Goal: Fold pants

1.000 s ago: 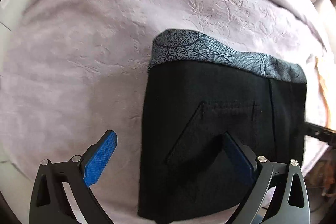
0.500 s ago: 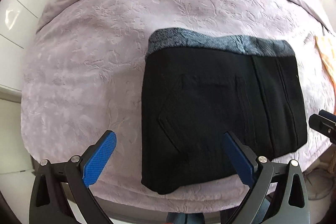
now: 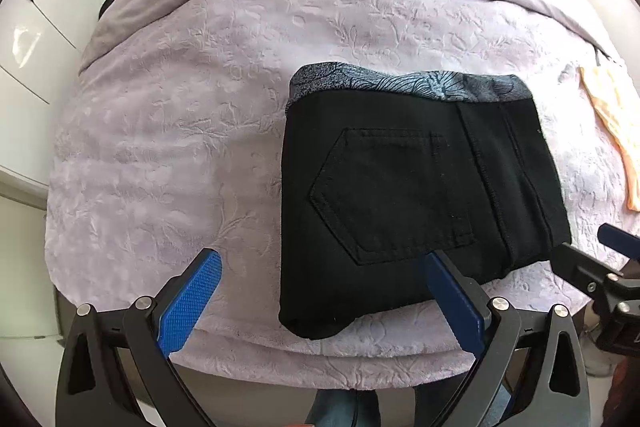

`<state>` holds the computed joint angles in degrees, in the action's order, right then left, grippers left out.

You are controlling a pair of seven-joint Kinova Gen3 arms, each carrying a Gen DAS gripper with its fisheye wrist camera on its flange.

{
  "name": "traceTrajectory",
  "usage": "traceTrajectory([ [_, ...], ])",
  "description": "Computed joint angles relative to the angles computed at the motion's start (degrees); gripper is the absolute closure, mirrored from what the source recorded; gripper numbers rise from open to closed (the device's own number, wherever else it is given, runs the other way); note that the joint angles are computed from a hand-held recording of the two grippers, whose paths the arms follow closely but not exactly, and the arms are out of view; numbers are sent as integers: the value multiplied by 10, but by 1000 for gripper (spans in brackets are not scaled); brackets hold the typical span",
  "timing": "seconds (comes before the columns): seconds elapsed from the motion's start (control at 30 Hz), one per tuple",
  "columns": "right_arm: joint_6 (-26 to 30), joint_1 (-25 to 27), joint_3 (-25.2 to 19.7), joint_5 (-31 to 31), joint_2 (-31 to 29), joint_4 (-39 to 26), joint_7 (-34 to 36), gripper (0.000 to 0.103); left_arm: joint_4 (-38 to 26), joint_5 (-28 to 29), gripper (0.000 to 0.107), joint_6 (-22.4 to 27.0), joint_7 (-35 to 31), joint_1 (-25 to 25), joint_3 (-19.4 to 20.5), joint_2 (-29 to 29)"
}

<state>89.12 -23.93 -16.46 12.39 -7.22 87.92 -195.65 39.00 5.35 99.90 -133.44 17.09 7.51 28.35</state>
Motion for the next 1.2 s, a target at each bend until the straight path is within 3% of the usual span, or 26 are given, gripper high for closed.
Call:
traceTrajectory([
  [0.17,28,-14,-12,7,17,-29,-34,0,-2,7,6,9,-14,-10,3,-4],
  [0.6,108,-62,6,5,56,-103,-40,0,7,9,6,11,-21,-15,0,-18],
  [1.0,124,-59,15,-6,48,-104,-1,0,44,-8,6,-13,9,0,-2,-45],
  [1.2,102,-40,20,-24,29,-81,33,0,53,-19,6,-17,37,9,-3,-54],
])
